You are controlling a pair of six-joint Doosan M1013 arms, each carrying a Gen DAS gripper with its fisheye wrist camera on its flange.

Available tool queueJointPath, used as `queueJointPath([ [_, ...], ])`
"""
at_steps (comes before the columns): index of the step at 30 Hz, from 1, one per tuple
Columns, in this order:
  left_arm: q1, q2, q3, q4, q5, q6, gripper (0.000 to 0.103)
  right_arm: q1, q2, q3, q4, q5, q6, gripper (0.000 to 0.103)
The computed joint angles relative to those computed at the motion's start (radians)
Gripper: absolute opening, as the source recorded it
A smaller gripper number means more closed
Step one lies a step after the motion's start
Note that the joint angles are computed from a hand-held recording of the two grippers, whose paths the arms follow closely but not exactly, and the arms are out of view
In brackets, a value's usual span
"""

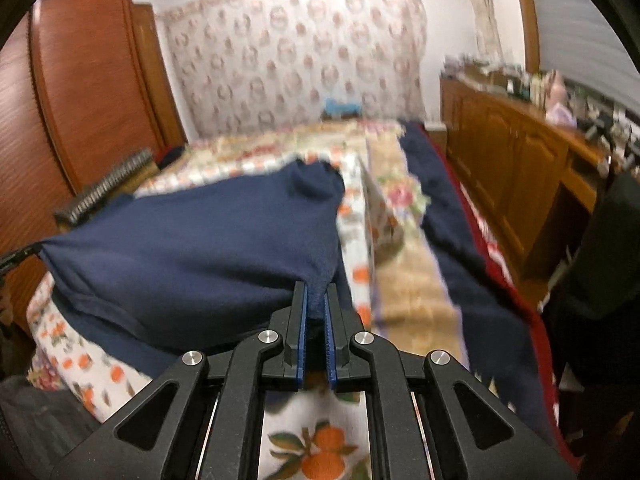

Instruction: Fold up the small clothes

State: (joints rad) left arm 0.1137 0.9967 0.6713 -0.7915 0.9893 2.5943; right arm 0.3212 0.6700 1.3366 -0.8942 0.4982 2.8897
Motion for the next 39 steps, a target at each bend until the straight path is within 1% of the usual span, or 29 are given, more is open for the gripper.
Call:
queueJointPath([
  [2,-0.001,0.004,-0.002,0.019,0.018,-0.005,0.005,0.001,0.008,-0.004,0.014,0.010,-0.013,0.007],
  [3,-0.002,0.003,0.002,0.026,0.017,-0.003,0.009,0.002,0.010,-0.010,0.021,0.020,-0.020,0.008],
  [5,-0.003,0.000,0.014,0.030,0.008,0.005,0.021,0.005,0.011,-0.014,0.015,0.034,-0.022,0.010],
  [6,-0.003,-0.002,0.021,0.029,0.004,0.002,0.034,0.007,0.012,-0.018,0.008,0.048,-0.021,0.015],
  [7,-0.003,-0.002,0.021,0.032,0.002,-0.009,0.042,0.010,0.012,-0.023,-0.001,0.066,-0.017,0.018],
  [8,-0.003,0.000,0.019,0.037,0.002,-0.024,0.043,0.012,0.012,-0.025,-0.012,0.078,-0.011,0.023],
  [10,-0.005,0.004,0.013,0.048,0.005,-0.042,0.044,0.015,0.011,-0.027,-0.037,0.085,0.003,0.028],
  [12,-0.004,0.013,0.000,0.058,0.009,-0.049,0.045,0.018,0.012,-0.032,-0.055,0.088,0.011,0.039],
  [16,-0.008,0.012,0.005,0.080,-0.003,-0.062,0.046,0.028,0.027,-0.062,-0.071,0.083,-0.006,0.047],
  [19,-0.010,0.008,0.018,0.084,-0.033,-0.070,0.046,0.034,0.041,-0.087,-0.071,0.069,-0.026,0.048],
  [25,-0.013,0.033,-0.024,0.115,-0.005,-0.121,0.046,0.047,0.087,-0.155,-0.008,0.037,-0.131,0.049],
  [27,-0.014,0.034,-0.025,0.123,-0.002,-0.124,0.046,0.048,0.106,-0.182,0.051,0.025,-0.194,0.054],
  [30,-0.016,0.031,-0.014,0.124,-0.004,-0.120,0.046,0.052,0.140,-0.226,0.137,0.036,-0.294,0.055],
  [32,-0.017,0.033,-0.017,0.131,0.000,-0.125,0.046,0.056,0.155,-0.243,0.156,0.041,-0.321,0.055],
  [35,-0.017,0.034,-0.018,0.137,0.004,-0.129,0.046,0.060,0.167,-0.256,0.175,0.048,-0.345,0.055],
  [39,-0.019,0.043,-0.032,0.144,0.021,-0.148,0.046,0.063,0.174,-0.262,0.176,0.069,-0.336,0.055],
])
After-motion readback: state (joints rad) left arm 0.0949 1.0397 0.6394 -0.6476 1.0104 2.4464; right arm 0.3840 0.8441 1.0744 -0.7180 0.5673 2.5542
